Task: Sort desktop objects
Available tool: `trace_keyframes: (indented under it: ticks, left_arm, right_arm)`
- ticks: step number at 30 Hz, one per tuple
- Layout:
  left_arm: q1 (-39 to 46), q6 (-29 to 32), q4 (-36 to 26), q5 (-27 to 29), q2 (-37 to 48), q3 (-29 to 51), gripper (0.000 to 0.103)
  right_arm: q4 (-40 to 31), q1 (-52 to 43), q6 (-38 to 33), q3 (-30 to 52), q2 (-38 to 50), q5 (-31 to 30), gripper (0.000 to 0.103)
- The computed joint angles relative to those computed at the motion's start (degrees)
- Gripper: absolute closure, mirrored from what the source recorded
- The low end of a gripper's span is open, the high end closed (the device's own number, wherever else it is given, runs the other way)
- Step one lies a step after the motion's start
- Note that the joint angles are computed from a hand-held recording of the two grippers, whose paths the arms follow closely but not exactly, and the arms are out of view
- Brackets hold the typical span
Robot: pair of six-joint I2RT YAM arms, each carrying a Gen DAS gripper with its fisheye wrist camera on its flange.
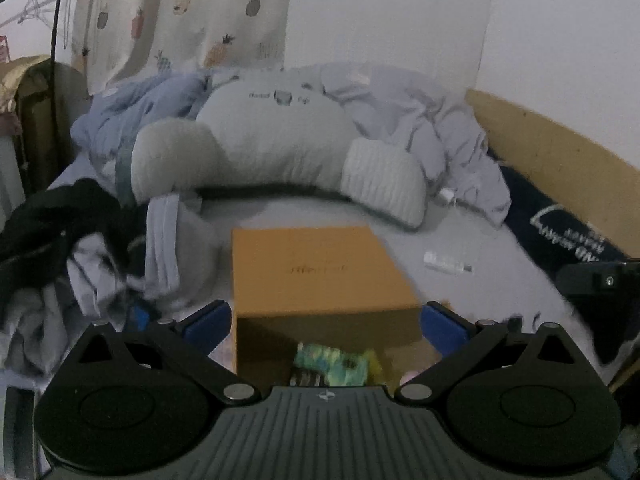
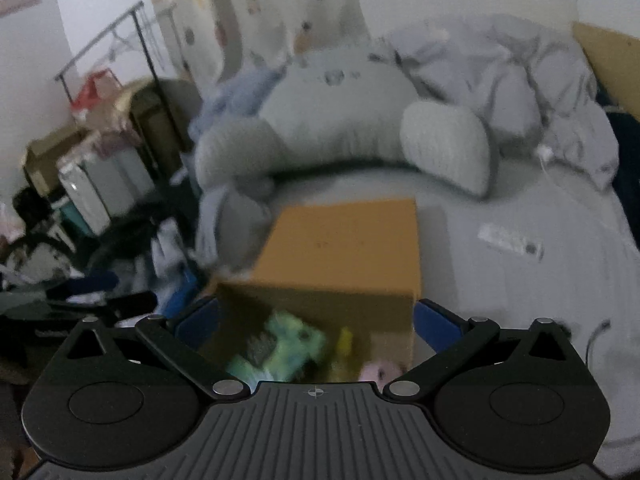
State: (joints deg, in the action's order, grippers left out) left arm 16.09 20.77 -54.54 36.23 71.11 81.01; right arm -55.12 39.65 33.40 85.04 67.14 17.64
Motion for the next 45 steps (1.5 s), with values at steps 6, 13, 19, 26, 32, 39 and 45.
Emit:
trace_keyframes:
  ticks: [6, 13, 19, 26, 32, 39, 45]
  left_arm:
    - [-1.1, -5.4, 0.8, 2.0, 6.6, 10.4, 0.000]
    - [-6.2, -8.6, 7.1, -4.0, 13.2, 13.1, 0.000]
    - [-8.2, -11.0, 8.4, -4.4, 21.3, 14.9, 0.000]
    - [-11.5, -12.5, 10.4, -11.6, 31.6, 17.6, 0.000]
    - [-12.4, -12.6, 10.8, -15.4, 41.1, 23.7, 0.000]
    - [-13.0, -14.0, 3.7, -16.7, 55.1, 38.8, 0.000]
    - [-13.5, -14.8, -6.9, -16.5, 67.4, 55.7, 0.000]
  right_arm:
    - [2.6, -7.8, -7.4, 10.2, 6.4, -6.0, 0.000]
    - [5.1, -16.1, -12.6, 16.4, 15.8, -12.4, 0.000]
    - [9.1, -20.6, -14.0, 14.7, 22.2, -16.8, 0.000]
    - [10.7, -24.7, -17.6, 14.6, 30.9, -22.7, 0.000]
    - [13.6, -29.5, -15.1, 16.3, 39.3, -29.2, 0.000]
    - [13.2, -33.2, -16.0, 22.8, 50.8, -31.7, 0.000]
    - [10.7, -34.5, -17.0, 29.8, 59.7, -33.2, 0.000]
